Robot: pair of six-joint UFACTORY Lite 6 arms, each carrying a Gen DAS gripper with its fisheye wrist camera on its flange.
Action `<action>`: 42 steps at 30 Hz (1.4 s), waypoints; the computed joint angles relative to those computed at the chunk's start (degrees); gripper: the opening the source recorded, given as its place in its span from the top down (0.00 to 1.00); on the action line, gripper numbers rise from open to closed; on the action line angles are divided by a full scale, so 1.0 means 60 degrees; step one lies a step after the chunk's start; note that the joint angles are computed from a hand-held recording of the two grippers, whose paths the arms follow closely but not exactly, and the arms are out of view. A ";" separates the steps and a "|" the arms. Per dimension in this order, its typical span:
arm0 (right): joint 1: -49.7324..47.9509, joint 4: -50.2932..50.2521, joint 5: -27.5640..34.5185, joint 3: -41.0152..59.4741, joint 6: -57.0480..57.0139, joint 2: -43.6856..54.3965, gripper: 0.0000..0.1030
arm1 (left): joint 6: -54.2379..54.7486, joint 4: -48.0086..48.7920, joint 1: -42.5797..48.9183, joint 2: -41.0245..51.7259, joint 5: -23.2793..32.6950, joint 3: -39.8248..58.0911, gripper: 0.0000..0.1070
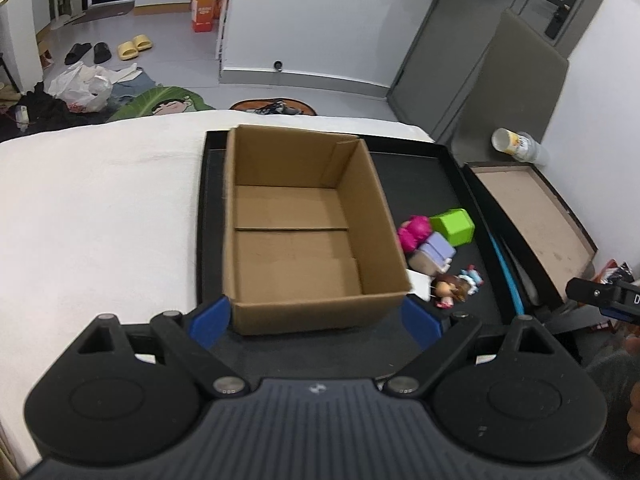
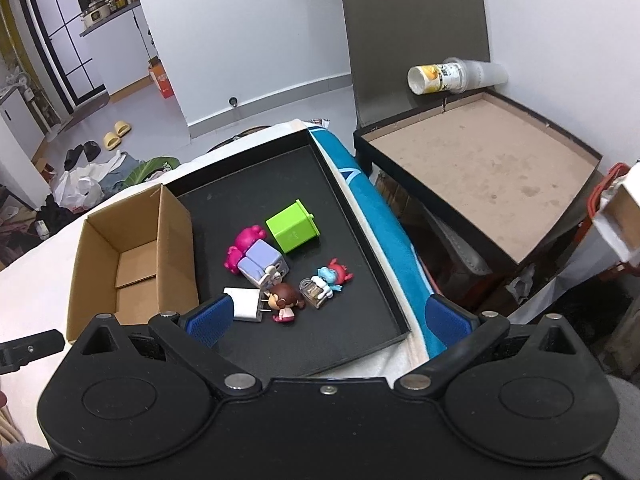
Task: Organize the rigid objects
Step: 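Move the left tool to the cardboard box while the right tool approaches the toys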
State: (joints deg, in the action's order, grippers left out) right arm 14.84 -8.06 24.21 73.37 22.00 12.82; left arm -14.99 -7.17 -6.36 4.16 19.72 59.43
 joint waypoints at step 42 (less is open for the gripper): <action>-0.1512 0.3788 0.4788 1.0197 -0.1875 0.8709 0.43 | 0.5952 -0.6648 0.2302 0.3932 0.0003 0.1964 0.52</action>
